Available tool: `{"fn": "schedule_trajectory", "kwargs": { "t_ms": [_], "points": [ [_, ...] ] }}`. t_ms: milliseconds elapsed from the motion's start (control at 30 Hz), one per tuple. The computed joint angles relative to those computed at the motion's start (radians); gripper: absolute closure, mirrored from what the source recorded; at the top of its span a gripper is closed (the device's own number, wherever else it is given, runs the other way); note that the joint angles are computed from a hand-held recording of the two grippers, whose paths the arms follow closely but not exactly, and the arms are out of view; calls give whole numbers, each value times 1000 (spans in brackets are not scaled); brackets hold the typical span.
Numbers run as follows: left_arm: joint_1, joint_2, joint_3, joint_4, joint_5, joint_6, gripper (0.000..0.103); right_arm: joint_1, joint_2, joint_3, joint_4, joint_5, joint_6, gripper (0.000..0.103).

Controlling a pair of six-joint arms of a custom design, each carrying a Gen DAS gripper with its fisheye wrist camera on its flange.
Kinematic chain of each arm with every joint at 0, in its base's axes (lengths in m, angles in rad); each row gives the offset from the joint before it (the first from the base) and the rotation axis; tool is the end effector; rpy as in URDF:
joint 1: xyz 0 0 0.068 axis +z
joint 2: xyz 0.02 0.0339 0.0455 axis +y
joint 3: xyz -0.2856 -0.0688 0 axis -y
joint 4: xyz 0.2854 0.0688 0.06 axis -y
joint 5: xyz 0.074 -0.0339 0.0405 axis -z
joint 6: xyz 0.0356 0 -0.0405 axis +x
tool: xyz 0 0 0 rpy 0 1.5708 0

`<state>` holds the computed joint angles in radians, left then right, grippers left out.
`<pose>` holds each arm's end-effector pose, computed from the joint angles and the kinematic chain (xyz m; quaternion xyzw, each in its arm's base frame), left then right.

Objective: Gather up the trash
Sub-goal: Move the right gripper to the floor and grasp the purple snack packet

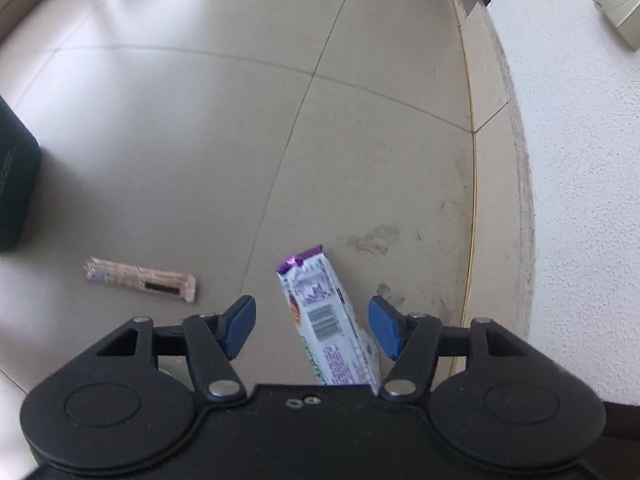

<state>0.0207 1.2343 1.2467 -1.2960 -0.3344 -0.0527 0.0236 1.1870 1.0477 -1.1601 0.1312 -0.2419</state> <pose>0.2405 0.0167 0.3434 -0.0596 0.9744 0.1624 0.1437 0.2334 0.0008 0.2928 -0.1221 0.9812 -0.0793 0.1271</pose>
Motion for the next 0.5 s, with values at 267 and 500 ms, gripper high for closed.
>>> {"fn": "schedule_trajectory", "kwargs": {
  "t_ms": [267,500],
  "points": [
    [-43,30,-11,0,-50,-62,84,-151,80,-238,195,0,-232,41],
    [-91,52,-39,12,-103,-107,81,-154,122,-383,370,65,-286,42]
  ]
}}
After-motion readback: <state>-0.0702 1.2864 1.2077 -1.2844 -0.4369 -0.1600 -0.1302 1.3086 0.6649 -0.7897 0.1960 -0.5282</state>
